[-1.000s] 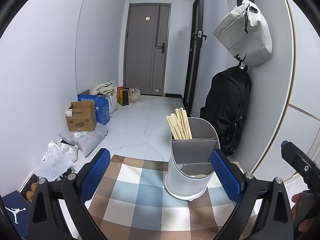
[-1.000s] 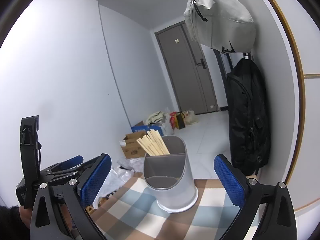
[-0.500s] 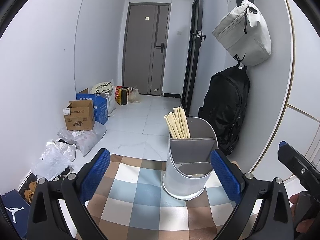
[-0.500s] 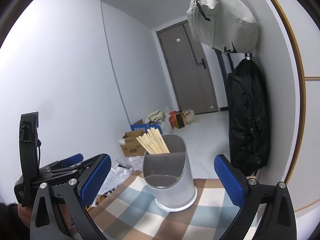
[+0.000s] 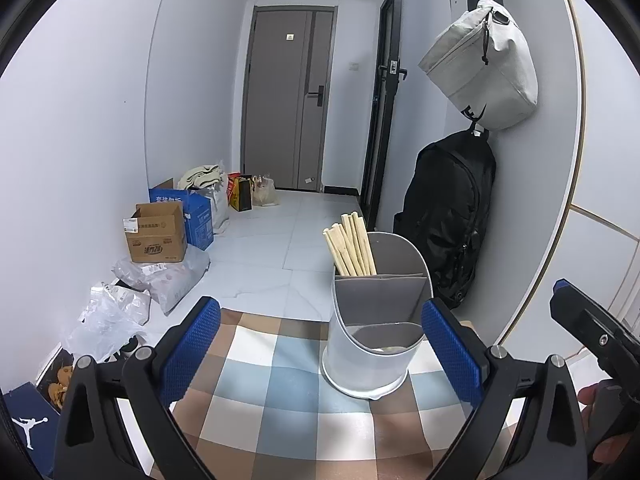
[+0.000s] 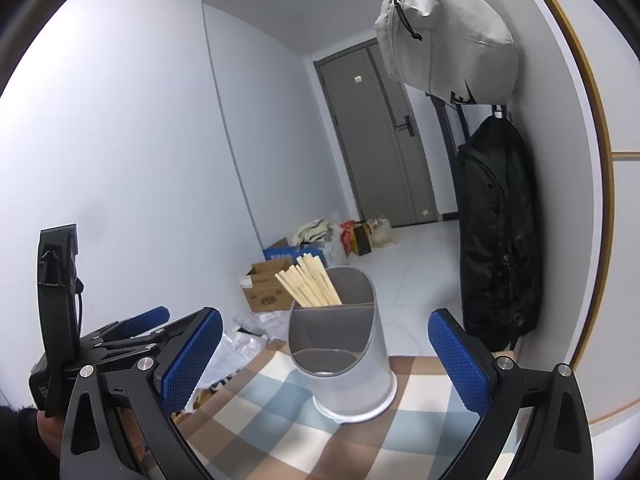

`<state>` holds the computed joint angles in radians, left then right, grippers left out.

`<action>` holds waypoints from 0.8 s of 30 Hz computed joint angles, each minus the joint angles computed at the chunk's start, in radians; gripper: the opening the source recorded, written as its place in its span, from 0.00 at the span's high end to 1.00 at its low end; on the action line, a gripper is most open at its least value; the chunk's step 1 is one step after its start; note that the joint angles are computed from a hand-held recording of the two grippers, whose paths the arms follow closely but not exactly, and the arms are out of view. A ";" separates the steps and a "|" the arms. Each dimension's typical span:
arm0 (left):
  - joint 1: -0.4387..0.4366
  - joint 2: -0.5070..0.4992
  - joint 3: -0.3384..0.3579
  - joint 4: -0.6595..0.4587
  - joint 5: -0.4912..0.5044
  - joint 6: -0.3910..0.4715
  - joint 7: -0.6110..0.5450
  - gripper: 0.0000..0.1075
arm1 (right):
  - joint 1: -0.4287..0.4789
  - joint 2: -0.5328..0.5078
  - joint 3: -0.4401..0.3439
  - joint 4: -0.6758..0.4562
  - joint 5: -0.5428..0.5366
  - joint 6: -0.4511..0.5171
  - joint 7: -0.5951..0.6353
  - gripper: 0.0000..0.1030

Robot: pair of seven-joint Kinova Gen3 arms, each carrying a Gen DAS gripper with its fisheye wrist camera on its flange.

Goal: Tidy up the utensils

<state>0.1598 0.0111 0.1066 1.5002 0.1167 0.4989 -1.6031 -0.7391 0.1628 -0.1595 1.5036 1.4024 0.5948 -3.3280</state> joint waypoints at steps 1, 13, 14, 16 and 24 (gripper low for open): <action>-0.001 0.000 0.000 0.001 0.006 -0.001 -0.005 0.09 | -0.001 0.000 0.000 0.000 0.002 0.002 -0.001 0.00; 0.003 0.004 0.001 -0.004 -0.009 0.003 0.008 0.09 | 0.000 0.000 -0.003 0.005 0.022 -0.001 -0.014 0.00; 0.003 0.004 0.001 -0.004 -0.008 0.002 0.009 0.09 | -0.001 0.000 -0.003 0.005 0.024 -0.001 -0.015 0.00; 0.005 0.006 0.002 -0.007 -0.021 0.005 0.022 0.09 | -0.002 0.000 -0.004 0.005 0.029 0.003 -0.018 0.00; 0.016 0.014 0.004 -0.018 -0.087 0.016 0.088 0.09 | 0.001 0.000 -0.004 0.005 0.024 -0.003 -0.008 0.00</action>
